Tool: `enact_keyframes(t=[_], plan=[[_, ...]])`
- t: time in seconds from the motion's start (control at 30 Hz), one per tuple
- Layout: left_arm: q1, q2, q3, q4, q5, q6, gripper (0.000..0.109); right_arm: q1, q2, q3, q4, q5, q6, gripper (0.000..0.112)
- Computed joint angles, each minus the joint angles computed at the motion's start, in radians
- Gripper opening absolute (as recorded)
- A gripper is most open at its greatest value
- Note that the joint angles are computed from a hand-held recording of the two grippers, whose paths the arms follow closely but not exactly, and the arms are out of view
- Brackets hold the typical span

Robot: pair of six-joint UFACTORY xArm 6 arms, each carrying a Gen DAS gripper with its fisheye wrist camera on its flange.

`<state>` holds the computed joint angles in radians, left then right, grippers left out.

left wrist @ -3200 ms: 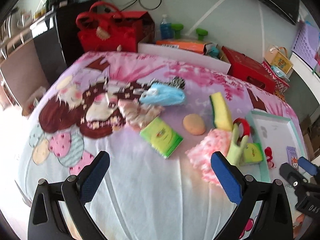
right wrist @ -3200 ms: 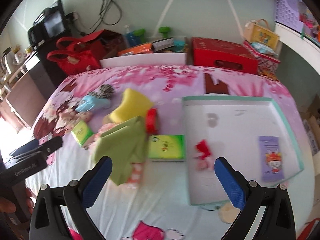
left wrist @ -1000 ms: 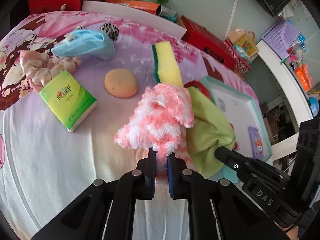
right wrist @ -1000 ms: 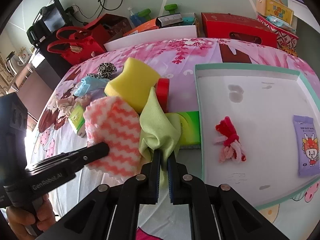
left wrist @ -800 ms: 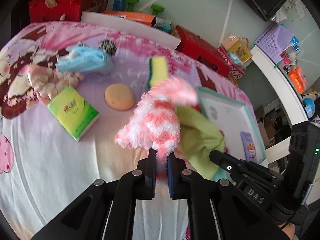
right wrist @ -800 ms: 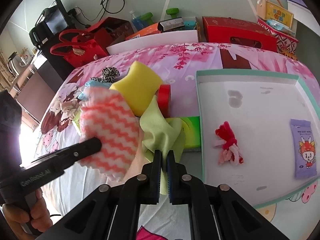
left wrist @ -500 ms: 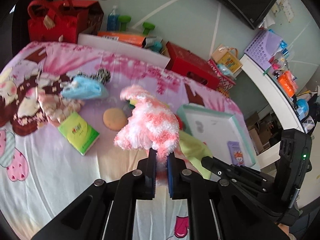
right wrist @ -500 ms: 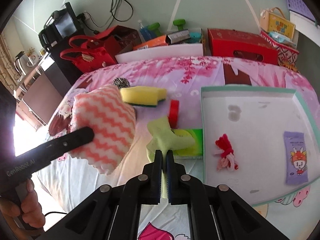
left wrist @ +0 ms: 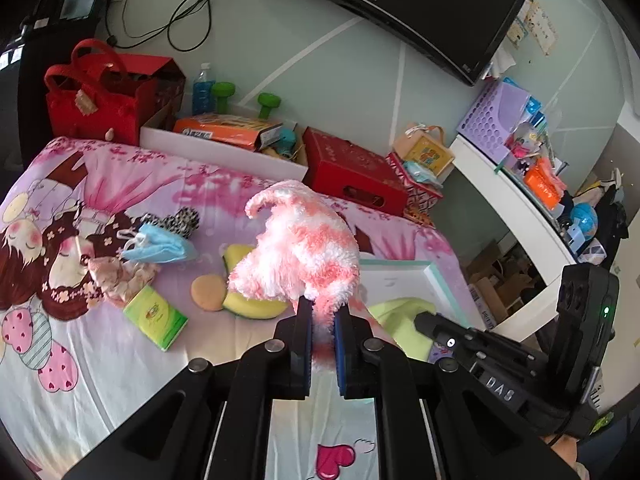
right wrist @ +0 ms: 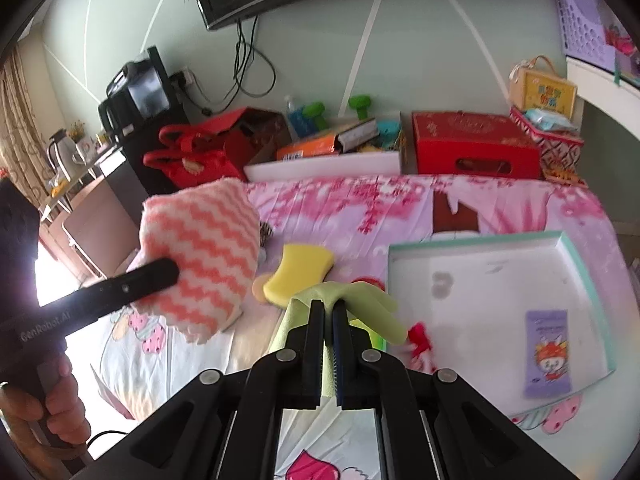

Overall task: Organize soft objects
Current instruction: 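Carry both cloths into the tray and open both grippers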

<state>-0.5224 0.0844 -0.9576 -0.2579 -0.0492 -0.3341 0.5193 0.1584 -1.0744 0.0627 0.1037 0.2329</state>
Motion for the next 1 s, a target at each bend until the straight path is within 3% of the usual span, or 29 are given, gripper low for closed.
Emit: enact_keyframes(t=[0.13,0.3,0.47,0.63,1.0], plan=[[0.006,0.017,-0.044,0.116,0.026,-0.081,0.009,-0.049,-0.028,-0.005,-0.126,0.022,0.087,0.004],[-0.015,0.078,-0.145,0.064,0.082,-0.018,0.009,-0.126,-0.046,-0.018,-0.281,0.065,0.198,0.004],[-0.02,0.169,-0.283,0.186,0.159,-0.085,0.009,-0.213,-0.042,-0.033,-0.355,0.11,0.25,0.004],[-0.041,0.285,-0.443,0.236,0.225,-0.078,0.009,-0.285,-0.026,-0.054,-0.378,0.137,0.263,0.004],[-0.079,0.59,-0.806,0.12,0.382,0.05,0.009,-0.359,0.117,-0.163,-0.373,0.184,0.245,0.004]])
